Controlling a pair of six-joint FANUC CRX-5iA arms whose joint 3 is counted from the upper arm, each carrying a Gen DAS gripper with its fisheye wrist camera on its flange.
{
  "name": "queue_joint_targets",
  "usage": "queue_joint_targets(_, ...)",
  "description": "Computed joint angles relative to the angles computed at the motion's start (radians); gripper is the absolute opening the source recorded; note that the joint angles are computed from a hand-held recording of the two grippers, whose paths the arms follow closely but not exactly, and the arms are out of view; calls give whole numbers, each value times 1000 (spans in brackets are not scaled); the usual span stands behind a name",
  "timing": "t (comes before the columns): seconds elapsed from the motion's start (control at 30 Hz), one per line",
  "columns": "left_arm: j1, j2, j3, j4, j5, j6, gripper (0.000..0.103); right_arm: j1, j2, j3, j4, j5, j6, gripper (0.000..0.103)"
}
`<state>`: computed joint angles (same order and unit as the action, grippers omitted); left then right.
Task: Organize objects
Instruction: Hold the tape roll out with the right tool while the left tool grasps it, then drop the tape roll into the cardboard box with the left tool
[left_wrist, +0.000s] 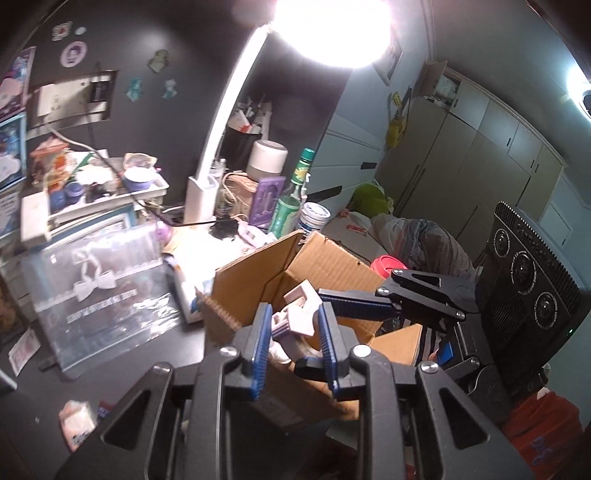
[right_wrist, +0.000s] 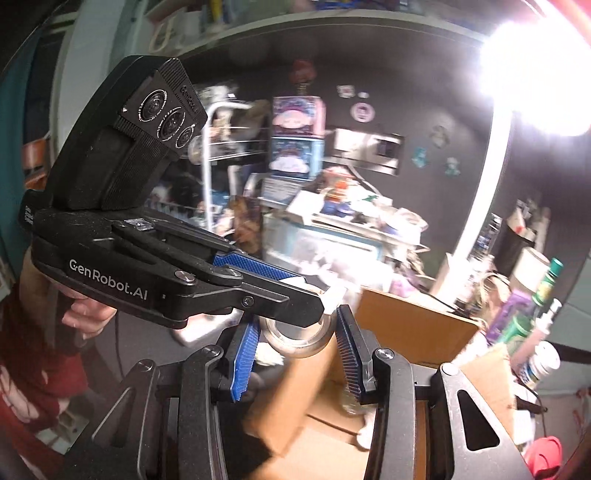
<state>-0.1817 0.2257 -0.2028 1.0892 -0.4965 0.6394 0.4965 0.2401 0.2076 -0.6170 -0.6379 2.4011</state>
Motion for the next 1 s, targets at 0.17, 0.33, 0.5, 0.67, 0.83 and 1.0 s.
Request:
queue_joint_targets(0.17,6,112,182,-175,-99,159,23,-43,35,42,41,-29,-56,37)
queue_joint_targets(0.33,5,207,343,-321,-197,301,23,-75,93,117,85,-119,-115,37)
queue_joint_targets(0.5,4,227,395,-398,-223,361,37,-85,148,198,134,-235,-172,37)
queue_joint_targets(0.67,6,177,346,-425,-167,351,61,-75,153,199,172,-251,-189,49)
queue_joint_targets(0.83,26,100,241,-396,-92,329,65,-63,143,187,181,-241,-179,49)
queue_joint_targets(1.0,61,-18,92,-391,19,312,77,-49,113,171,123,-237,-135,49)
